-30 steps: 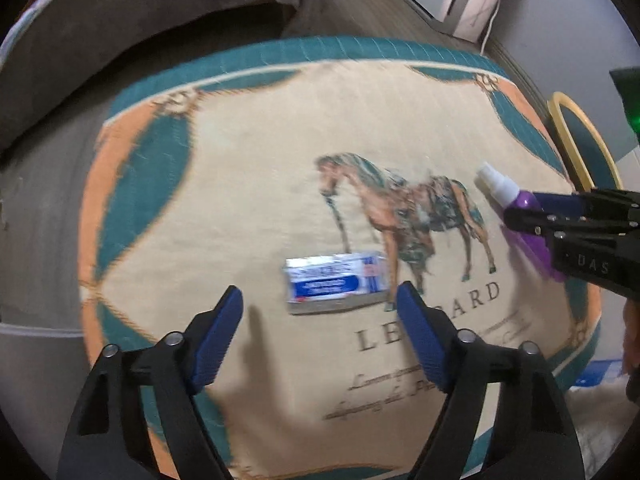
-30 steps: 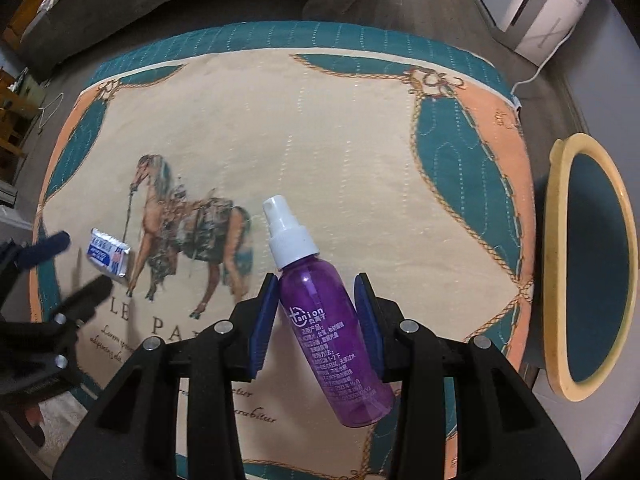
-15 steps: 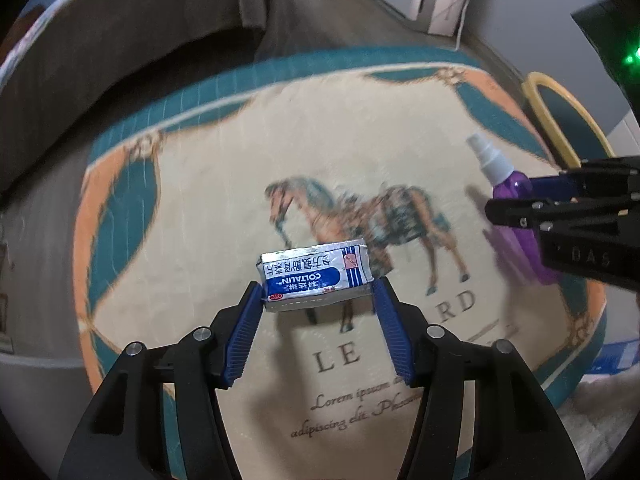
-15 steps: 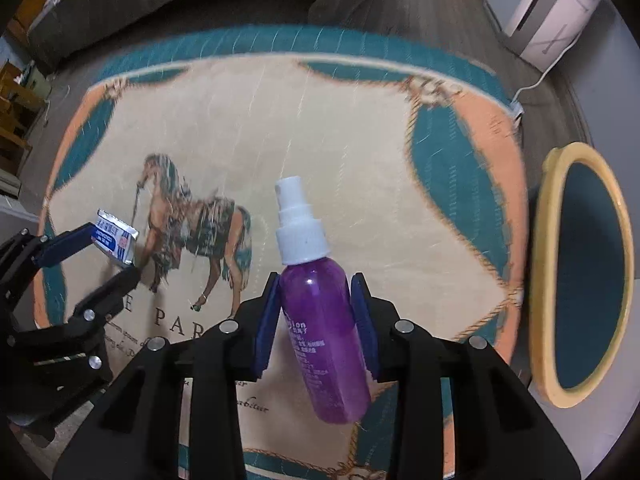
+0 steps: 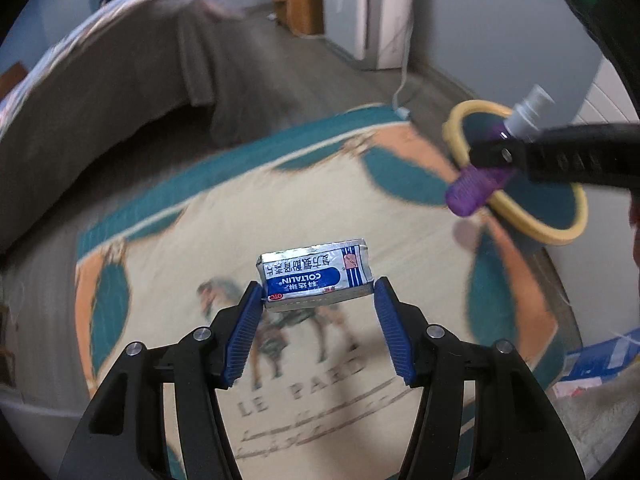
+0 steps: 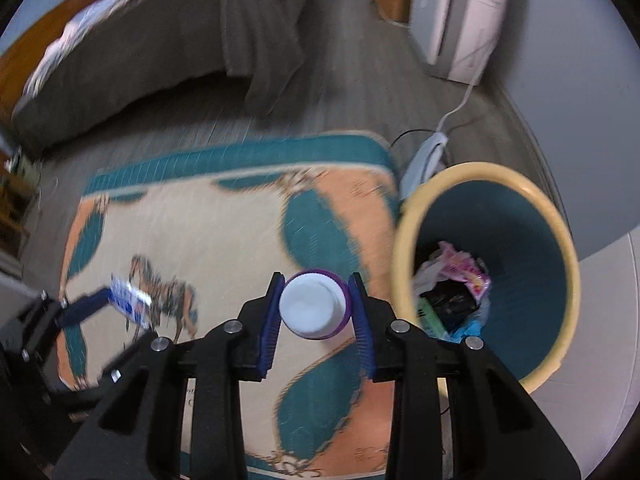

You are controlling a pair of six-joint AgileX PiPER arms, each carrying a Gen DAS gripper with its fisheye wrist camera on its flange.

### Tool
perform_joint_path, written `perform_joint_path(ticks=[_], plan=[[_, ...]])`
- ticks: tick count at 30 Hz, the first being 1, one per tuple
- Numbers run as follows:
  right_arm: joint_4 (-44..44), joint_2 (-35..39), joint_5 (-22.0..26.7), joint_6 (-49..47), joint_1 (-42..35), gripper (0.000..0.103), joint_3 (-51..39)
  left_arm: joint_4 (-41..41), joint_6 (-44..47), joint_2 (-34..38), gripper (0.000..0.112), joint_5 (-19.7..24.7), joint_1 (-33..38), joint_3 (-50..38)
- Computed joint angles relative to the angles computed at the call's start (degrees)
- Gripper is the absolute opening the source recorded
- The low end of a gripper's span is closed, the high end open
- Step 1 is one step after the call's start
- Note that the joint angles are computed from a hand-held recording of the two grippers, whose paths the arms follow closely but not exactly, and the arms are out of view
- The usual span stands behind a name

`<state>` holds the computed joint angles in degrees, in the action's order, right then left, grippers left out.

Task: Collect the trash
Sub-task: 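Carry the bottle and box over the bin and release both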

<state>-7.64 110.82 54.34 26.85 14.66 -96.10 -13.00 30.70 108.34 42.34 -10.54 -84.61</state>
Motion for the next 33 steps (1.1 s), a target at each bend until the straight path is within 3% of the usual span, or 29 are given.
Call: perform_joint_path(ticks=[7, 15, 28, 33], plan=[[5.4, -7.65, -2.7, -3.48, -10.6, 0.032, 5.18, -0.83, -1.61, -1.14, 0.059, 0.47, -7.96, -1.78], [8.21, -11.97, -0.79, -11.51, -20.43, 0.032, 7.28, 1.07, -3.96, 2.01, 0.059, 2.04, -16.67, -6.38], [10.03, -9.54, -0.59, -18.46, -30.49, 0.032, 12.13, 2.7, -7.18, 13.69, 0.059, 8.42, -24.09, -20.09], [10.75, -7.74, 0.45, -19.36, -31.1, 0.032, 12.11, 4.11, -7.65, 15.52, 0.059, 8.39, -25.47, -21.16]])
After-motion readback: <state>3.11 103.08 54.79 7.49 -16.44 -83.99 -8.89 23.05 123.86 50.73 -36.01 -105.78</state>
